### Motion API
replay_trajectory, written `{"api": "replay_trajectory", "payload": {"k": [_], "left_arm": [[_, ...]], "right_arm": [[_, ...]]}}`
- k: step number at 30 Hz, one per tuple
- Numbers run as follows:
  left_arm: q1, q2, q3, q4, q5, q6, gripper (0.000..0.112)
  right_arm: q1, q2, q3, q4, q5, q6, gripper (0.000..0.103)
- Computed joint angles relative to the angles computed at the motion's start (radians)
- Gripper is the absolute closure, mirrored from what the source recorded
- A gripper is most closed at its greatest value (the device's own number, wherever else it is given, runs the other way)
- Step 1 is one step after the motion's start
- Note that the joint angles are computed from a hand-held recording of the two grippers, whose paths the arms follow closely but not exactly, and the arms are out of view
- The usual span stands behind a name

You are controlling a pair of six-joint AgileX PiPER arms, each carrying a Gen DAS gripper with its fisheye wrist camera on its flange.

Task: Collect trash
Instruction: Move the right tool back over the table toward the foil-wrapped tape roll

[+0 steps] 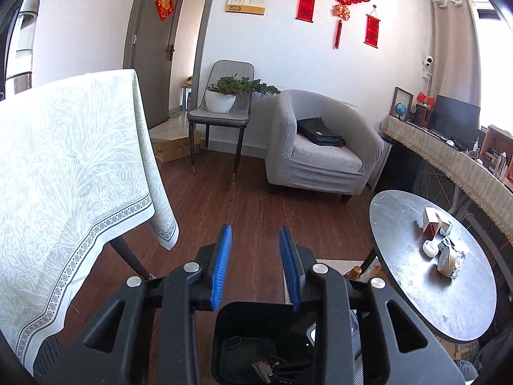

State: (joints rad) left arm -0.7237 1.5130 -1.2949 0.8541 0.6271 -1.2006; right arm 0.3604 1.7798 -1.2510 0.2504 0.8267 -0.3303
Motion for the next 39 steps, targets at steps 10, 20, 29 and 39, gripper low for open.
{"api": "replay_trajectory", "payload": {"k": [10,20,29,39], "left_arm": [[-0.030,0.004,-0.060,0.002,0.014,-0.014,0.079],[-0.066,0.023,-0.137,0.038,0.041,-0.062,0.079],[-0.088,0.106,-0.256,-0.014,0.048,-0.049,0.077],[-0.197,0.313,-0.537,-0.093,0.150,0.119,0.068]], "right_arm": [[-0.020,-0.146,-0.011,0.059,0.040,-0.121,0.033],[-0.145,-0.307,-0.030,0.173,0.137,-0.268,0.033],[-0.338,-0.422,-0.053,0.273,0.258,-0.414,0.033],[-0.657,-0.461,-0.091,0.389,0.391,-0.586,0.033]]}}
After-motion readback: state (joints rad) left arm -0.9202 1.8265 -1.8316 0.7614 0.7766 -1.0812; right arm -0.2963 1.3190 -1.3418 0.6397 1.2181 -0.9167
